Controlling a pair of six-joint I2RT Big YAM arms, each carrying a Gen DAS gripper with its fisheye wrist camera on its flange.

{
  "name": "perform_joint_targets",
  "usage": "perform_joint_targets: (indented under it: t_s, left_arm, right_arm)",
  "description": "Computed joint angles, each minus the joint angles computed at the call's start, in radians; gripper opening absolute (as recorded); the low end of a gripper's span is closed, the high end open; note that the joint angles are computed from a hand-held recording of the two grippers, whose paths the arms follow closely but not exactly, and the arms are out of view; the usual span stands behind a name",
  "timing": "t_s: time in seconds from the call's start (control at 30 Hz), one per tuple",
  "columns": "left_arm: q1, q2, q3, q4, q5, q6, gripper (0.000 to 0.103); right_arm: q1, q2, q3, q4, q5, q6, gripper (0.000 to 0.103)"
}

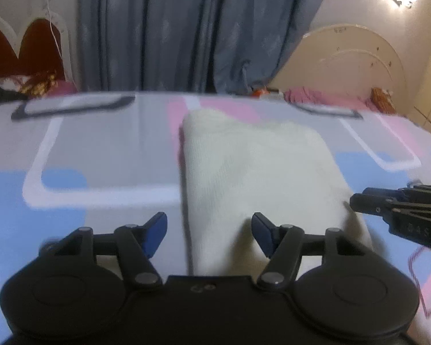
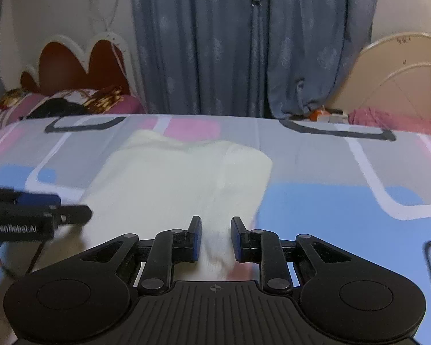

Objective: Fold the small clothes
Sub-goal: 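Press the folded sweater flat with both open tools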

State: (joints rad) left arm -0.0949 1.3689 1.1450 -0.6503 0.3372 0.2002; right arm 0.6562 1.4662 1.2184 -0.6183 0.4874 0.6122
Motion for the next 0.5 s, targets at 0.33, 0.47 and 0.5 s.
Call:
perform_joint_targets:
  t_s: [0.33,0.47,0.5]
  left_arm:
    - [0.024,-0.063,-0.082,-0.027,-0.012,0.030,0.063]
    - [0.055,-0.088,-0.108,-0.046,0.006,0.039,0.066]
    - [0.058,-0.088,-0.112,-0.049,0.006,0.044,0.066]
  right_arm:
    - [0.078,0.022,0.011,-0.115,0.029,0.090,0.023]
    - [0.123,0.011,0.021,-0.147,0.062,0.094,0.023]
    - [0.131,0.014,0.024,-0.159,0.063,0.093,0.023]
